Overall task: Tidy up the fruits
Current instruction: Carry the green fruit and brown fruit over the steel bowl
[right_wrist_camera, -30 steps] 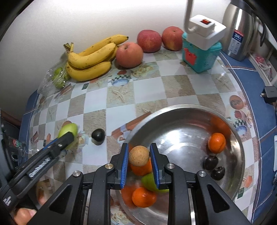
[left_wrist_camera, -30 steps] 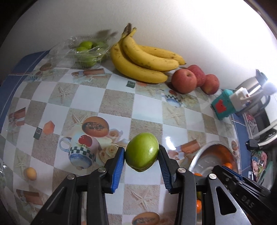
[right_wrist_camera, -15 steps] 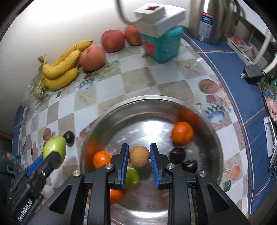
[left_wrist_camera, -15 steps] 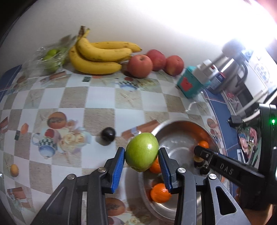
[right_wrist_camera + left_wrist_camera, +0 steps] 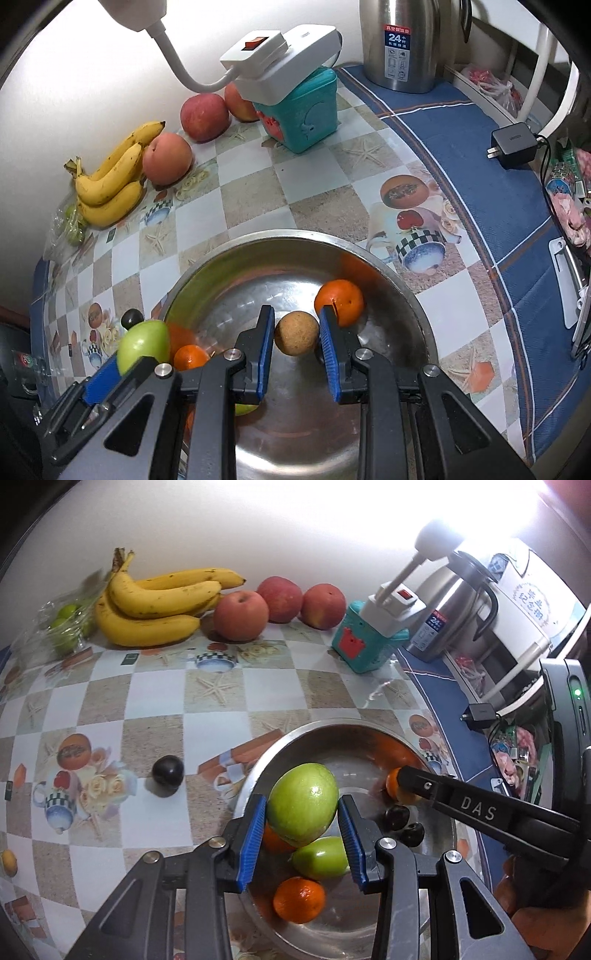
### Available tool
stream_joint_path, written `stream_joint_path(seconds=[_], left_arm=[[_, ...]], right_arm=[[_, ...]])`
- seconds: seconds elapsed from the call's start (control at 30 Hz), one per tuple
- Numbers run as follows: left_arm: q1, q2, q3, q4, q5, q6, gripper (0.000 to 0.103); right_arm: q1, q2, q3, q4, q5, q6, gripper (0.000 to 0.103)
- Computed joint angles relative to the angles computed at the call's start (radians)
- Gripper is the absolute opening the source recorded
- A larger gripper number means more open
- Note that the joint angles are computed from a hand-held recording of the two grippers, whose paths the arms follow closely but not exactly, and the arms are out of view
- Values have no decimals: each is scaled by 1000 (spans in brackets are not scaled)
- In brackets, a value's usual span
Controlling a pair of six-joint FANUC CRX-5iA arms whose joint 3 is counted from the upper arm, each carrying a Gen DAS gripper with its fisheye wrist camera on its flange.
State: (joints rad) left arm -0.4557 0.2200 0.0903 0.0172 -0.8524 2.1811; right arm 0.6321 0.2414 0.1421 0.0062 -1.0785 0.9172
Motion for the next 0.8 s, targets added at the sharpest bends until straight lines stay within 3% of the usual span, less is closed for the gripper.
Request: stream_joint_path(seconds=[0.43, 0.8], left_arm=[[13, 18, -26, 54, 44, -32, 43], [15, 43, -11, 64, 38, -48, 43]], right_arm=[[-8, 20, -1, -36, 5, 16, 26], [-13, 36, 1, -63, 16, 34, 26]])
